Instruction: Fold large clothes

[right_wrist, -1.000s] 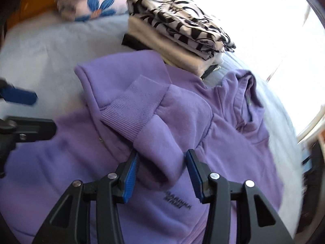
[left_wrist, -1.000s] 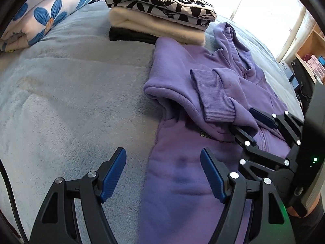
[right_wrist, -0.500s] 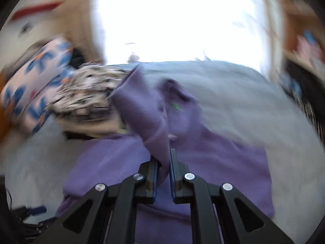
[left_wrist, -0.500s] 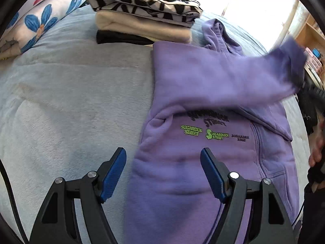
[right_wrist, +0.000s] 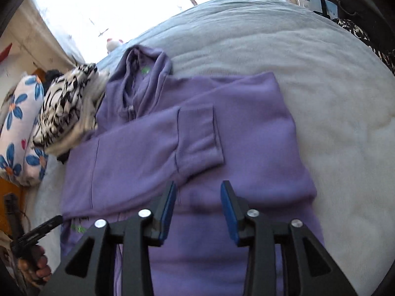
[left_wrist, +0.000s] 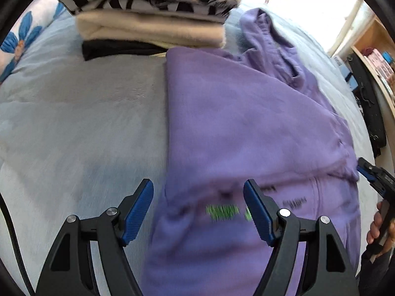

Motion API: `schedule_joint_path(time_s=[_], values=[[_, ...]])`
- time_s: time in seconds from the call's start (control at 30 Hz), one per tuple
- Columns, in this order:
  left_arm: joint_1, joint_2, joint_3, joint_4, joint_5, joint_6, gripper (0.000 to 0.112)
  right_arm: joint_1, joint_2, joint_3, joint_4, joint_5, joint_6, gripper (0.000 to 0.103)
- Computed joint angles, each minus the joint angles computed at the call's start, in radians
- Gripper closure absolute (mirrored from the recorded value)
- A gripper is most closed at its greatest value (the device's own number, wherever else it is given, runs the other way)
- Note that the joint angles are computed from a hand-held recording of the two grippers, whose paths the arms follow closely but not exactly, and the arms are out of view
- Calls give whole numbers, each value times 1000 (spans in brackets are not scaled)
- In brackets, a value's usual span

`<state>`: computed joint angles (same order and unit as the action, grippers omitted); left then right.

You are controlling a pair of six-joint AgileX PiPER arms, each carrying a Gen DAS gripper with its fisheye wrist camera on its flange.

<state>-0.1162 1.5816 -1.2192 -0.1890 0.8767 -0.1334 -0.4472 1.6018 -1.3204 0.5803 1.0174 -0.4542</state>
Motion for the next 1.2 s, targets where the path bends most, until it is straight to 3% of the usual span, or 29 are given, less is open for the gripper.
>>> schedule_joint_path(time_s=[0.13,0.3,0.33,0.37,0.47,0.53,0.63,0.67,0.8,0.93,1.0,1.07,1.13,1.2], values=[[38,136,-102,-20,20,-11,38,28,104,-104,13,20,17,61],[54,188,-143,-52,-9,6,40,56,207,-203,13,21,40,61],[50,184,-135,-59,-28,25,56,63,224,-219,3,21,49,61],[52,187,-135,-92,-34,70,79,75,249,-240,-13,23,65,61],[23,183,-144,-54,-41,59,96,98,268,-243,-25,-1,68,60],[31,170,-135,-77,-50,97,98,114,254,-226,-28,-26,43,60],[67,149,-122,-123,-61,161,99,113,242,-220,16,-15,-8,74],[80,139,-109,-130,-72,181,100,107,233,-210,54,-6,-39,75],[129,140,-62,-229,-106,298,100,128,196,-146,45,-75,-50,75],[102,146,-36,-181,-149,286,96,121,211,-119,48,-82,-55,73],[87,142,-58,-115,-133,232,85,112,220,-151,40,-38,-32,69],[81,133,-79,-56,-114,194,58,102,231,-179,44,-2,-24,67],[90,131,-104,-49,-108,192,44,91,242,-202,58,25,-29,64],[103,154,-159,-60,-83,190,43,89,254,-219,64,25,-19,63]])
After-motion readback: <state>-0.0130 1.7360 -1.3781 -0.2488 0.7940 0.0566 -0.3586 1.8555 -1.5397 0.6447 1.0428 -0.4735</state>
